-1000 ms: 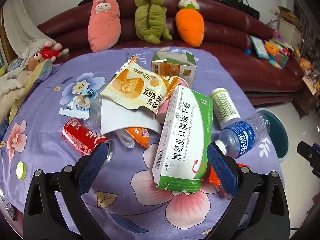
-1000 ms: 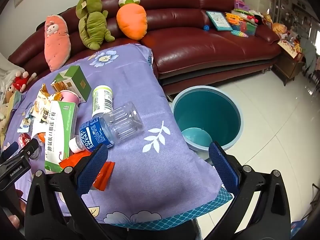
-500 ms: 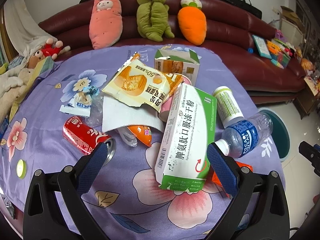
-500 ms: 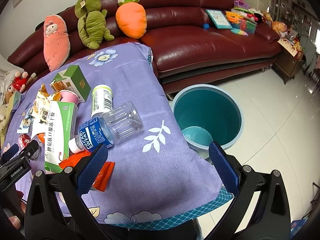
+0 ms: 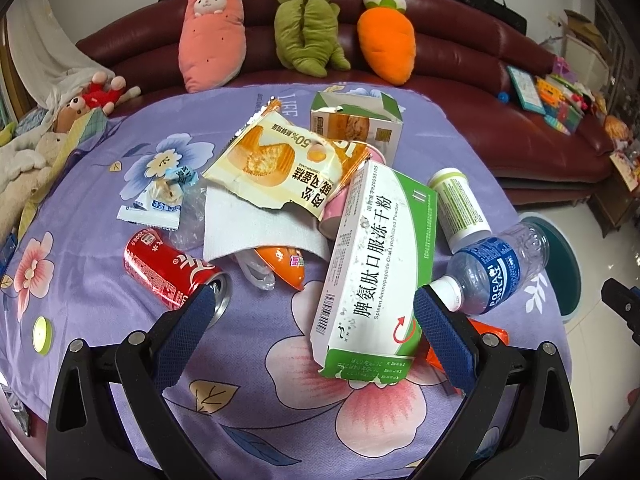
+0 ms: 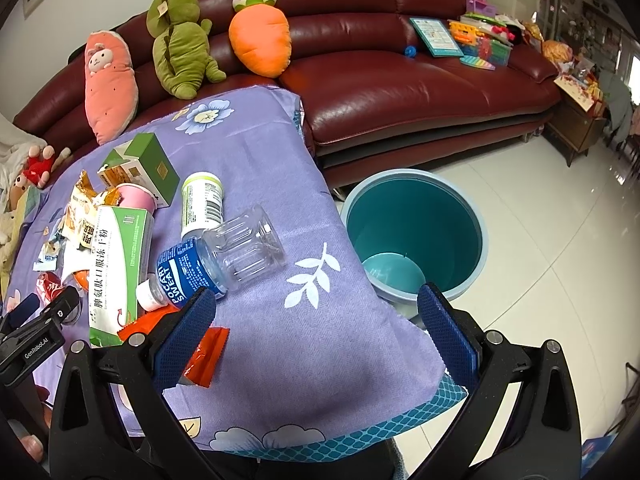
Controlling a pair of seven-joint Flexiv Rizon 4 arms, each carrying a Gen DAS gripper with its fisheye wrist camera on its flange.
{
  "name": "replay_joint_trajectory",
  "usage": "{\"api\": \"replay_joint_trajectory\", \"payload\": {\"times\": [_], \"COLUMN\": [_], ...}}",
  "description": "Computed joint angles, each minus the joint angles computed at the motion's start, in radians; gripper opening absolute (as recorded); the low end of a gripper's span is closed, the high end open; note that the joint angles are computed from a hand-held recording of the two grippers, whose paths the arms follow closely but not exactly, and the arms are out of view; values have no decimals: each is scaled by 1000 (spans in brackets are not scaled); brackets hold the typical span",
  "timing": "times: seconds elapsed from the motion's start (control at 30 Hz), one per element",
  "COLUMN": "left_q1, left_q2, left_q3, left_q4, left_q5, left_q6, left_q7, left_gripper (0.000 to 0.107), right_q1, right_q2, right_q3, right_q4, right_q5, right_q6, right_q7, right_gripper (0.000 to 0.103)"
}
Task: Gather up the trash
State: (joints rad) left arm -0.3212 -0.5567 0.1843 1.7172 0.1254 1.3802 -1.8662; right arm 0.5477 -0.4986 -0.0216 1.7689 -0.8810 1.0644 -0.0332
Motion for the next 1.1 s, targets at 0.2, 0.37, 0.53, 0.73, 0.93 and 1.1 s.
{"api": "replay_joint_trajectory", "payload": {"times": [0.2, 0.37, 0.53, 0.73, 0.93, 1.1], "left_q1": [2, 6, 9, 12, 98, 119], "left_q2": [-4, -7, -9, -16, -27, -42], "left_q3": [-3, -8, -12, -9, -96, -109], "left_q4": [-7, -11, -13, -20, -8, -16], "left_q5": [2, 0, 0, 1, -69, -107], "left_q6": [-10, -19, -22, -21, -19, -19], "left_q7": [2, 5, 8, 6, 104, 169], "left_gripper": [99, 99, 99, 99, 99, 99], "right_q1": [-1, -3, -7, -16, -31, -47], "right_q2": [2, 1, -3, -20, -89, -170], "right_q3": [0, 1, 7, 14, 48, 80], "right_q4": [0, -8, -19, -38, -119, -222], "right_q5": [1, 4, 24, 57, 193, 342], "right_q6": [0, -6, -14, 10, 18, 40], "right_q7": [3, -5, -29, -50, -159, -266], "right_gripper": [97, 97, 97, 97, 97, 97]}}
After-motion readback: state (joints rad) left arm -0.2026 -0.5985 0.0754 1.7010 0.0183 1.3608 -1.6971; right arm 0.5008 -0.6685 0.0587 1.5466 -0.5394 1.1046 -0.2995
